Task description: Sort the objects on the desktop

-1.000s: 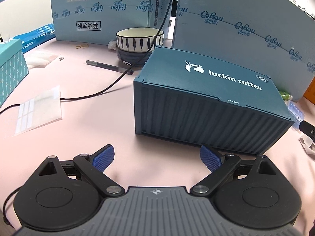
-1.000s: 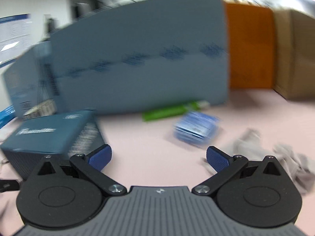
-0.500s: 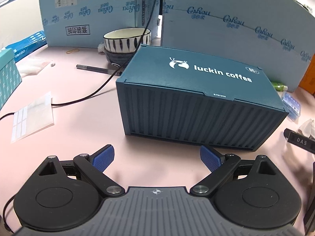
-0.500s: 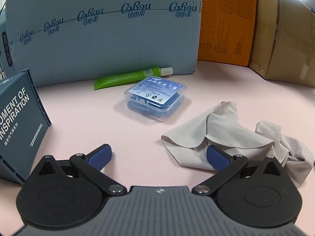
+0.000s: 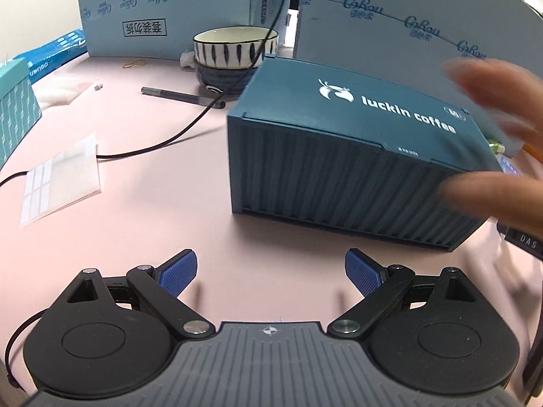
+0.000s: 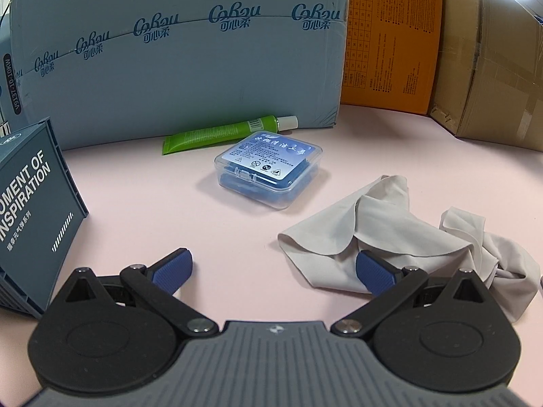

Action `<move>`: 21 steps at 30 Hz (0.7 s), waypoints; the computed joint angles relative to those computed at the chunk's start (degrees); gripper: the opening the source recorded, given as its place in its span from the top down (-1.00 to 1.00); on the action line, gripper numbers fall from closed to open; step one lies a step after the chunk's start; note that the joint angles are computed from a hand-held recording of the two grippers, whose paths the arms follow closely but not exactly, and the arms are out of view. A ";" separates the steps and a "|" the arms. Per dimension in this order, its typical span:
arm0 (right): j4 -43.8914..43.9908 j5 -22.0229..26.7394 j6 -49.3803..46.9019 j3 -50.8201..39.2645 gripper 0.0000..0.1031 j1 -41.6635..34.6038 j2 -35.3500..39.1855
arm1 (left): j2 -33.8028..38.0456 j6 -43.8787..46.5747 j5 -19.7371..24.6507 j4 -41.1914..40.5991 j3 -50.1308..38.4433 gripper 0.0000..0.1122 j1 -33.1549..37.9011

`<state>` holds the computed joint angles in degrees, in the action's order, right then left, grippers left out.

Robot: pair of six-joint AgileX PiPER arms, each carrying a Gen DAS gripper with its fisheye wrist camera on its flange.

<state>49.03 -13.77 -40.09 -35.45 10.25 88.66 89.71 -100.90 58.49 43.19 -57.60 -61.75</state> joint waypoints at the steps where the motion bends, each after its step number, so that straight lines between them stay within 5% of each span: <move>1: 0.02 0.01 0.03 -0.03 -1.00 0.03 0.04 | -0.64 -0.30 -0.16 0.36 0.50 -0.66 -0.07; 21: 0.37 0.03 -0.27 -0.16 -1.00 0.07 0.15 | -3.78 5.45 -10.76 2.78 6.14 -0.66 5.61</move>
